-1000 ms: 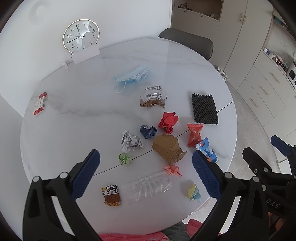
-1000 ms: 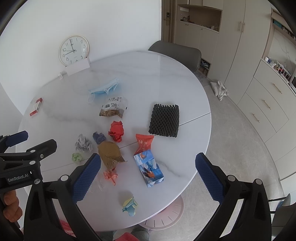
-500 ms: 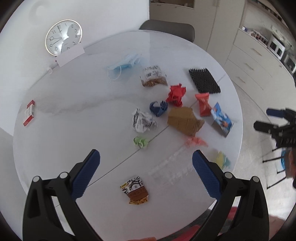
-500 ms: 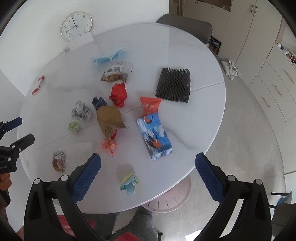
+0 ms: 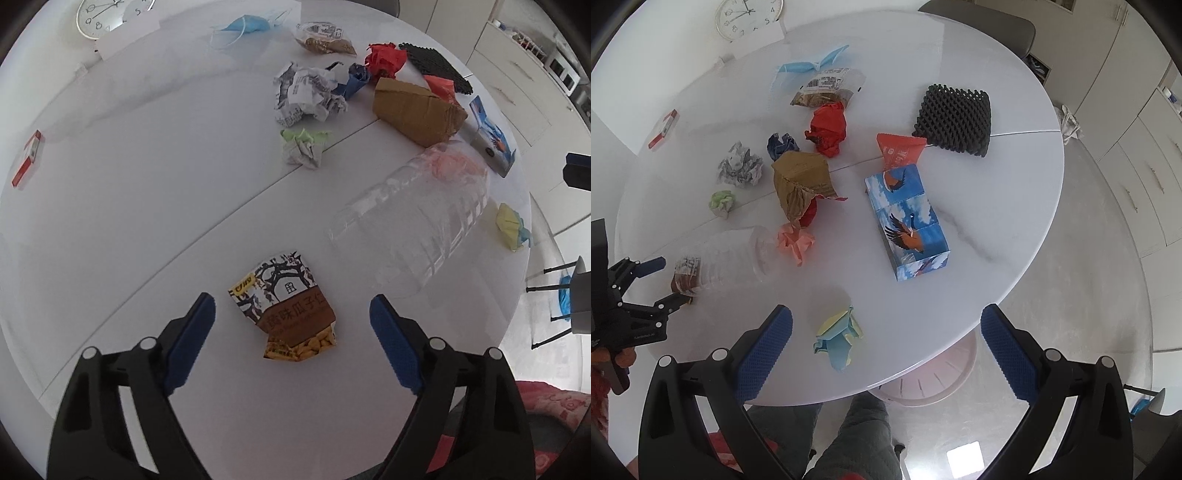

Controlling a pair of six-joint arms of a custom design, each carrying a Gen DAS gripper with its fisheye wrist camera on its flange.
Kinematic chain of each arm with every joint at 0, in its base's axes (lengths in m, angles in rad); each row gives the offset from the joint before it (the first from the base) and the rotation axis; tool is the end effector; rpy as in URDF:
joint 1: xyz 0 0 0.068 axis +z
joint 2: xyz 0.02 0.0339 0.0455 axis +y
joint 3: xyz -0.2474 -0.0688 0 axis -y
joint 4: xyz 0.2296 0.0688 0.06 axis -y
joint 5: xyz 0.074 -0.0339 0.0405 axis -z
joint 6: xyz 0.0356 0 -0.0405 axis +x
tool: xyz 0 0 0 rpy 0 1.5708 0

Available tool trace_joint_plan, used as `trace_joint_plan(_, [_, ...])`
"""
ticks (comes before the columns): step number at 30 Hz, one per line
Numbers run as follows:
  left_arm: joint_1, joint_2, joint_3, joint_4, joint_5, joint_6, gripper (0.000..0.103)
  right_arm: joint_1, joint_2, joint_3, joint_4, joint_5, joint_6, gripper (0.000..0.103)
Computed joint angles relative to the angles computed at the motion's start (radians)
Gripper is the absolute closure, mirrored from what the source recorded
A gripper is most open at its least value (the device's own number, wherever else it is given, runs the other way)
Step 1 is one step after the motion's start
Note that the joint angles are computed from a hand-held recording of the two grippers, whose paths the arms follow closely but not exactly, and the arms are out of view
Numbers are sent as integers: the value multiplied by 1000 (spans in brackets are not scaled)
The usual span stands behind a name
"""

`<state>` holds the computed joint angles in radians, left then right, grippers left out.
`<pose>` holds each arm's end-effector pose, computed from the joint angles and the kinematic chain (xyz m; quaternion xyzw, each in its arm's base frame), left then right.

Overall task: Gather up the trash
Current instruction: 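Lower the left tool onto the printed snack bag and close it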

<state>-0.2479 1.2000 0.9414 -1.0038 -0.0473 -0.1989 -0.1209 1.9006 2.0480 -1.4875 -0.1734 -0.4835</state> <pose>0.1952 -0.0477 0.2390 0.0206 0.9877 -0.0112 0.1549 0.3416 -0.0353 0.3345 -0.1882 0.9716 0.0480 0.1351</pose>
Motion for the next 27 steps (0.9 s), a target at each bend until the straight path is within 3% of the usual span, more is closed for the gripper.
trace_joint_plan(6, [-53, -19, -79, 73, -69, -152, 42, 5, 1, -1, 0, -12, -30, 2])
trace_joint_plan(14, [-91, -69, -97, 62, -107, -247, 65, -35, 4, 11, 10, -52, -84, 2])
trace_joint_plan(18, [-116, -67, -98, 67, -121, -291, 68, -71, 18, -19, -4, -82, -61, 2])
trace_joint_plan(21, [-130, -93, -87, 34, -123, -306, 68, -60, -26, -154, 44, -111, -2, 3])
trace_joint_plan(27, [-117, -140, 0, -85, -114, -261, 68, 28, -148, -436, 251, -52, 108, 29])
